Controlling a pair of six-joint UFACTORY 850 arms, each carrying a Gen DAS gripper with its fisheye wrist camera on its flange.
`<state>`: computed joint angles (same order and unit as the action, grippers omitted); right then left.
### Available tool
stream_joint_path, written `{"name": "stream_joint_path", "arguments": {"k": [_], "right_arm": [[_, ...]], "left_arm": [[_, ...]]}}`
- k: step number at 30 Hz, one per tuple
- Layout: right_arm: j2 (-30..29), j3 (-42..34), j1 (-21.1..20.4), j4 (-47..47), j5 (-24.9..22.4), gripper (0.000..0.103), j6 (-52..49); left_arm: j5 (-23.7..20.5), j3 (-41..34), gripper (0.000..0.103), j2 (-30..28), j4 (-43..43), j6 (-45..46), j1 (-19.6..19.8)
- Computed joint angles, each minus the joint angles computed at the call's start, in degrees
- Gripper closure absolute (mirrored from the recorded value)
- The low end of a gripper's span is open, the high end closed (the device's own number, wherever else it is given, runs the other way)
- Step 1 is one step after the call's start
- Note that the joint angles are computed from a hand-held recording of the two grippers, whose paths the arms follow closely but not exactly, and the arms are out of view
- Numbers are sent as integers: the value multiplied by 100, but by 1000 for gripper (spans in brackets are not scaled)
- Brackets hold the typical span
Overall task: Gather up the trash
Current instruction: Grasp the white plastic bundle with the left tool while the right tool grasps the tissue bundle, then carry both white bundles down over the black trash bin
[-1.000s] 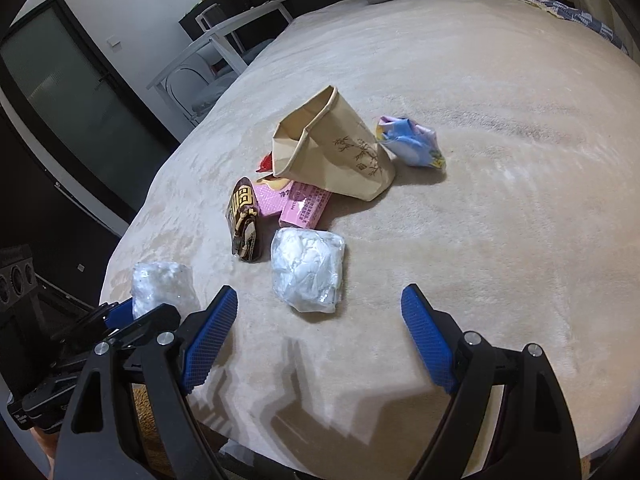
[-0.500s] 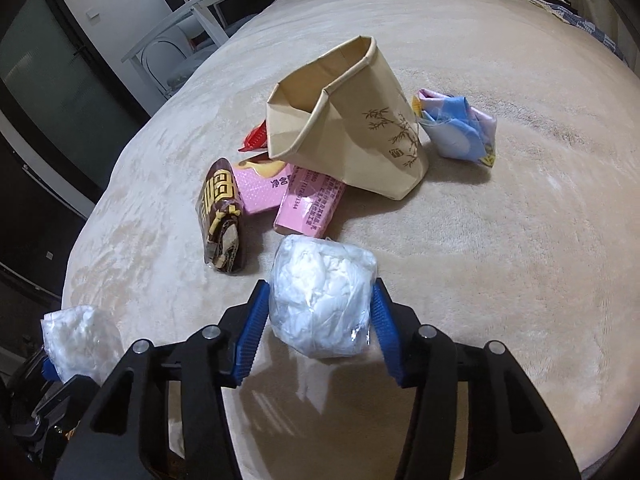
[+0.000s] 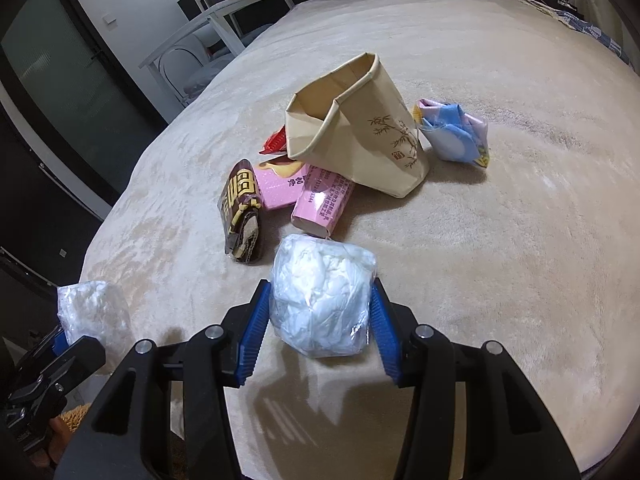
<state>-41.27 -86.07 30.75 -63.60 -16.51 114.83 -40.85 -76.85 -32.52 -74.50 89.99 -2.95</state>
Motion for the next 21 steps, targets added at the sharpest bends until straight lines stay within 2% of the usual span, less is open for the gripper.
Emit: {"name": "stream_joint_path", "arguments": {"k": [9,16,21], "right_arm": [[421,647,185,-1661,-82,53,1894],[743,1105,438,-2702,-407,53,3198],[1008,1507,693,-3258,-631,53,3924]], "left_arm": [[-175,199,58,92,-256,269,38],[-166,632,58,352,-601,819,28],[-480,1001,58,548,-777,1154,161]]}}
